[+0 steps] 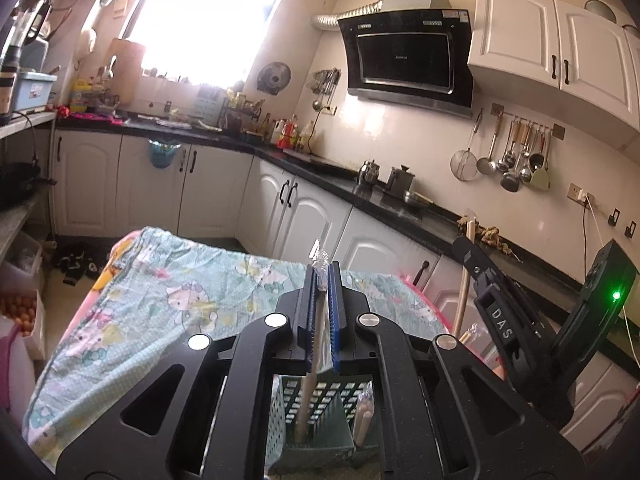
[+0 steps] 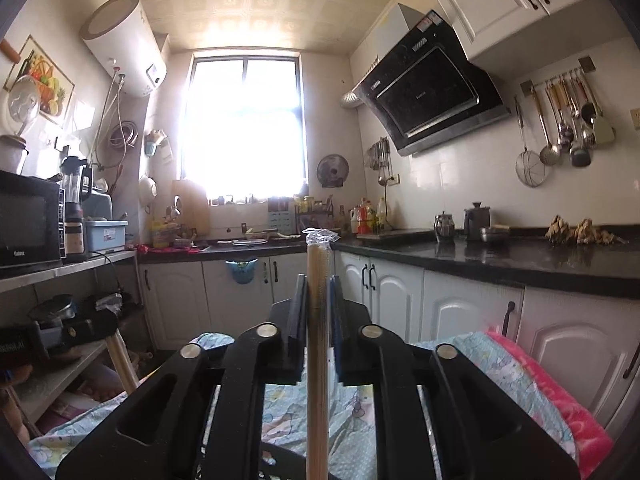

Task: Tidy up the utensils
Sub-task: 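Lower the chopsticks into the caddy and open both tools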

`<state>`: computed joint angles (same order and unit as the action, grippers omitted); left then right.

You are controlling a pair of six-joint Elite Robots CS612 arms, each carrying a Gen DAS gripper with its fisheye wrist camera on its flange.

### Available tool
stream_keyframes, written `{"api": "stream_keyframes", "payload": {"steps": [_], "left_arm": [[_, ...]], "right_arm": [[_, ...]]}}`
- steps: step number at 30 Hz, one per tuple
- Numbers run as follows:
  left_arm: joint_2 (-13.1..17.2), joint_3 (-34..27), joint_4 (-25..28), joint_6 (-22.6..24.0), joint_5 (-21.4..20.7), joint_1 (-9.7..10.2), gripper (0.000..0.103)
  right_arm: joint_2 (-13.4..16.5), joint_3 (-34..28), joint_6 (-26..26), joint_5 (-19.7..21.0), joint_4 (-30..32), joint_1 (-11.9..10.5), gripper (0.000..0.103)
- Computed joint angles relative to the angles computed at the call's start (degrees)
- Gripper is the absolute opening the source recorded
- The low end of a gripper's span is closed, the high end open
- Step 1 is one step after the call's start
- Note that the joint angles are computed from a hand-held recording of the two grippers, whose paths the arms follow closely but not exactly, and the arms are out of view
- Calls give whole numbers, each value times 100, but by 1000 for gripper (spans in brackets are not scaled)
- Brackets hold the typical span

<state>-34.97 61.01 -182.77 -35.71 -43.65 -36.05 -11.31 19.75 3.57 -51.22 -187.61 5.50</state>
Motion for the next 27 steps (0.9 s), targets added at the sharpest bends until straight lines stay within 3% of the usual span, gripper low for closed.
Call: {"api": "stream_keyframes", "payload": {"steps": [6,11,13,16,23,27], "left_arm": [[-58,134,67,-150,-142,-11,2],[-172,325,73,-231,-210,-44,7],[-243,432,61,-307,-230,-63,21],[-333,586,4,-343,-154,-105,36],[-586,1009,144,-635,58,-204,60],[-715,1240,238,-825,162,-277,92]], "right_arm": [[-286,633,-192,77,-172,-37,21],[-678,1385,-220,161,-363,-121,35],[-879,1726,-380,164,-270,-148,43],[-1190,2261,-510,93,-164,-196,45],[-1798,3319,-757,114,151,-314,62],[-2074,3815,-1047,126,223,-352,67]]}}
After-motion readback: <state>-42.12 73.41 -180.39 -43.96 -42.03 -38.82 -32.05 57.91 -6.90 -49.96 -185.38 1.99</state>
